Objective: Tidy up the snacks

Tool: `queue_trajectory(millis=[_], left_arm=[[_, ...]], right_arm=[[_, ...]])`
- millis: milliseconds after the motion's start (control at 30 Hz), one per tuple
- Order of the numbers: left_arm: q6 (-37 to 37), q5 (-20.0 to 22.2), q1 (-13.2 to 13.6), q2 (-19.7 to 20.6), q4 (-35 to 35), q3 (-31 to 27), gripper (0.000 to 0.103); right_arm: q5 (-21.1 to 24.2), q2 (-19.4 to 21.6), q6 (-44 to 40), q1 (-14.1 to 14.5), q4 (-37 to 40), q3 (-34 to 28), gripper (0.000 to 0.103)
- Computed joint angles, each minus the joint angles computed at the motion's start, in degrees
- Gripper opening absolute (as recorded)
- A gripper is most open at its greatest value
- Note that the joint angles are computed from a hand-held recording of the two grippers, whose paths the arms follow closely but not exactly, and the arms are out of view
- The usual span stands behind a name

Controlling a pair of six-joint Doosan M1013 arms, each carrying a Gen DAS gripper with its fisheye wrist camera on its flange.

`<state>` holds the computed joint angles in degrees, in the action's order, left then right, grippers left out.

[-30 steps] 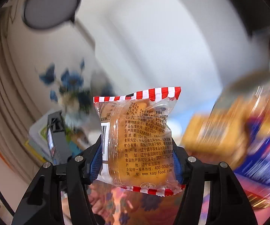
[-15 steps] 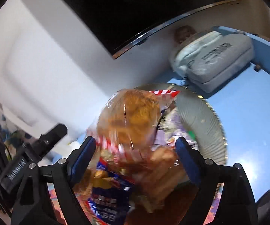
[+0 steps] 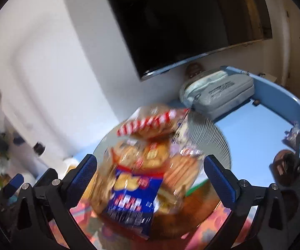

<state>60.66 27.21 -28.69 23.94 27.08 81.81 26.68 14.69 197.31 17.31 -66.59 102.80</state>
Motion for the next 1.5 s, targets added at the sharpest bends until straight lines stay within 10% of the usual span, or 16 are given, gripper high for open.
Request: queue_trajectory(millis=[700,1200,1500], left_arm=[[-7.3,1.7,-1.2,-0.8,6.9,2.5,0.103],[0.2,2.4,1.4,2.9,-4.1,0.9,0.103],[3.0,0.2,5.3,1.0,-8.1,4.6,0.103]], right_arm=[[-5.0,-0.7,-9.7,0.0,12.0,1.6,0.103],[-3.3,3.5,-24.7,-0.8,30.4,-1.9,0.103],[-0.1,5.1,-5.1,3.8,13.4,-2.7,0.103]])
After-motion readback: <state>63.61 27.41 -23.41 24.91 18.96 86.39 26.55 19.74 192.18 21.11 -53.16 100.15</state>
